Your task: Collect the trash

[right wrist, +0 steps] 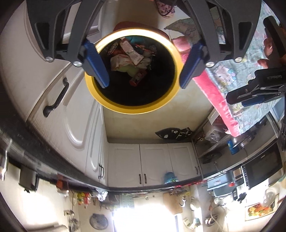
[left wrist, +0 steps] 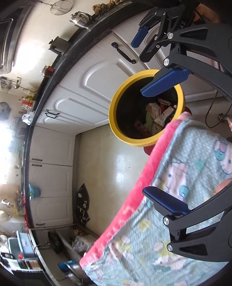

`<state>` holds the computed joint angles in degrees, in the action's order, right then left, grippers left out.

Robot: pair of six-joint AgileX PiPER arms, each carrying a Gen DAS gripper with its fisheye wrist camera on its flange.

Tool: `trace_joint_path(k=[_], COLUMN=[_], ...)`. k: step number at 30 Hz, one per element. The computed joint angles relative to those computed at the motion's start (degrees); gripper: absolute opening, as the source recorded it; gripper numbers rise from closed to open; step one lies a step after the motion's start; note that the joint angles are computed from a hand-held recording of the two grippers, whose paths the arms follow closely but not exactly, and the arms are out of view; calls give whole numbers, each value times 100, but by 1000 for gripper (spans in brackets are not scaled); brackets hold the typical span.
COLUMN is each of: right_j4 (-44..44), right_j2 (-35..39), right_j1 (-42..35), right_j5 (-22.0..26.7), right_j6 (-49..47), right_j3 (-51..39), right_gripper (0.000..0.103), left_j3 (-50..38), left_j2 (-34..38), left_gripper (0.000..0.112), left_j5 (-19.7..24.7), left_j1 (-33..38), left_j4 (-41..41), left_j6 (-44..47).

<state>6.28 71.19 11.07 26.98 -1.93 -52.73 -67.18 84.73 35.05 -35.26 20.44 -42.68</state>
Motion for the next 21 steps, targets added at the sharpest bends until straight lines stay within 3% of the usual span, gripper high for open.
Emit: trace_joint_path(k=[6,12,17,21], right_j4=[-1459,-3178,-4516,-5713], right_j2=[-501,-971,-1386,-1697], right_j1=[875,1895,2757,3686], right_j5=[46,232,467,967], right_j6=[1628,3573,5131,6450], right_j3=[210,503,841,1108], right_gripper=[92,96,97,97], left_j3=[630,1143,1590,1919], left_j2=[-869,-1649,-2335,-2745], left_gripper=[92,92,92,92], left_j5=[249,767,1422,2143], left_j1=[-291,-708,-1300,-2086], left_j4=[814,1584,2304,2971], left_j6=[-880,-1739,-2609,-3427])
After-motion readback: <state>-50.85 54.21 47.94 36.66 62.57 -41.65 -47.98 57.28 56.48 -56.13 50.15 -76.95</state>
